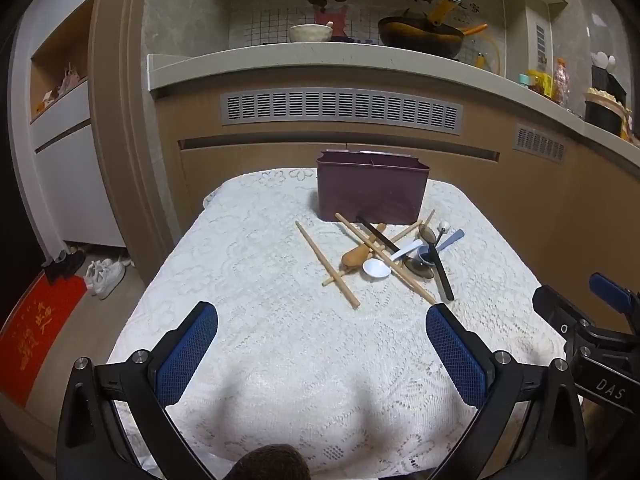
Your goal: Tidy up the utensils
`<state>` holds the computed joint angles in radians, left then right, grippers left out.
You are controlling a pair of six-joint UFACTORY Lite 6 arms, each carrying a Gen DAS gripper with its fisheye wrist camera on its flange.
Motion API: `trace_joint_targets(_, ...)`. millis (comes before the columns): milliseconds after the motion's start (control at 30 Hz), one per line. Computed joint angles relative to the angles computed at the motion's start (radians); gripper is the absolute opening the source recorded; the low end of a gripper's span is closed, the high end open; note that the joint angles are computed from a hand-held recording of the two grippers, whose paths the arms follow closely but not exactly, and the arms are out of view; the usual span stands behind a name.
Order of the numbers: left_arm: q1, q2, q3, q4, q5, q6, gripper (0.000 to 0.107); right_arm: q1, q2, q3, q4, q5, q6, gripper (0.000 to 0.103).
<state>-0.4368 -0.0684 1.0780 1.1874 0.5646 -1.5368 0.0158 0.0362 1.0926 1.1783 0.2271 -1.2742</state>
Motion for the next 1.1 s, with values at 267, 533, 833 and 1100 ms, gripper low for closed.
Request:
trace_joint_targets(267, 0.004, 0.000, 0.002, -0.031, 0.006, 0.034, 0.103, 0.064, 0.002, -0.017, -0.039, -0.069, 0.059, 0.103)
trace_joint_targets(533, 0.003, 0.035, 0.031, -0.047, 0.004, 0.046, 0.103, 0.067, 0.009, -0.008, -0.077, -0.067, 0.101, 0.103)
trace_joint_targets(833, 0.007, 0.020, 0.006, -0.033, -0.009, 0.034, 0.103, 0.061, 0.017, -0.010, -0.011, -0.053, 0.040, 0.103)
trace_joint_targets(1100, 0.006, 0.015, -0.001, -0.031, -0.009, 0.032, 0.103, 0.061, 0.017, -0.011, -0.020, -0.048, 0.051, 0.103)
